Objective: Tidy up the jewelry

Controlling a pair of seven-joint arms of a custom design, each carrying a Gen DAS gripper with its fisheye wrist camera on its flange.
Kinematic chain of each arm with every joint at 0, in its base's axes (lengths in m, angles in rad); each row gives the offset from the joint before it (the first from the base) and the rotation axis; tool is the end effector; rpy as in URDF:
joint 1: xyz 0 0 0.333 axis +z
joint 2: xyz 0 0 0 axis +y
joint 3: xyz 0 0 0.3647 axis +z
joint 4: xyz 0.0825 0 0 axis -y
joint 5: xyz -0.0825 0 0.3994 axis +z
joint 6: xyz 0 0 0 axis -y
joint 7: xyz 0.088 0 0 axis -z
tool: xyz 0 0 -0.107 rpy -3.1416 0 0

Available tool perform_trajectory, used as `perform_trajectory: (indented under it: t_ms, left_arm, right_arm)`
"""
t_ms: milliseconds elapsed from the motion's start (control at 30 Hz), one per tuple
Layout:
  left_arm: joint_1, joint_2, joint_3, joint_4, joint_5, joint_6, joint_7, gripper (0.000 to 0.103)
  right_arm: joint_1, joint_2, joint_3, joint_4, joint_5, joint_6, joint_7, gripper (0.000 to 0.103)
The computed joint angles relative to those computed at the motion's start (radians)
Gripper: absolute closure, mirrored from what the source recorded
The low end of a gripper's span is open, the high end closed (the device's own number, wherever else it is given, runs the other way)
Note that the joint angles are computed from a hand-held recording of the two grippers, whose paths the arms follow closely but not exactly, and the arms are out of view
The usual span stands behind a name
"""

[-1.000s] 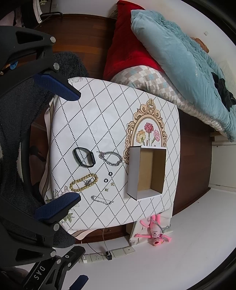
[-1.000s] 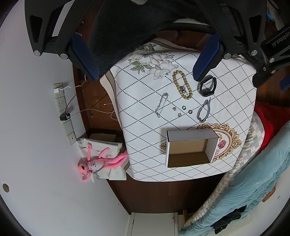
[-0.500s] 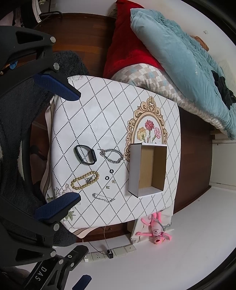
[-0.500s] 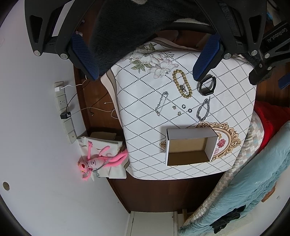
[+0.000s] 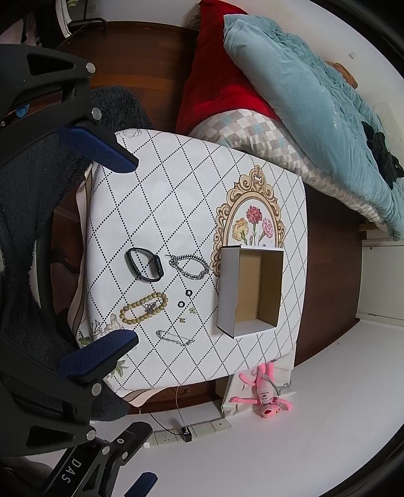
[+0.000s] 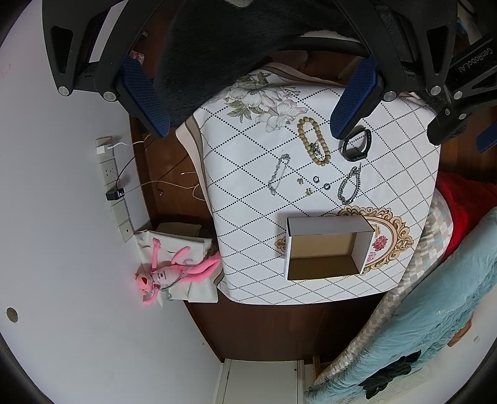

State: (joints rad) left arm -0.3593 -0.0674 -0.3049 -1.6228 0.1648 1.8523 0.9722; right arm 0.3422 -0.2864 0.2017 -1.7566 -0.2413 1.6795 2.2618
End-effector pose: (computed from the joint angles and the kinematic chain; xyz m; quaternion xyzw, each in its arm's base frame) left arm 0.4542 -0.3485 0.7140 -0.6644 0.7273 -0.1300 0.1128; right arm 0.4088 0.2428 0.7428 -0.6424 0.7451 -0.1633 0.0741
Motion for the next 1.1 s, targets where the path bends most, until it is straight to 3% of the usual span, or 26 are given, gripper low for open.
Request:
perform_trajectory:
  t_ms: [1100]
  left_arm:
    - [-0.004, -0.005, -0.001, -0.010, 0.004, 0.030, -0.003, 0.000]
  right_arm:
    - [0.001, 0.009, 0.001, 0.022, -0.015, 0.000, 0.007, 0.000]
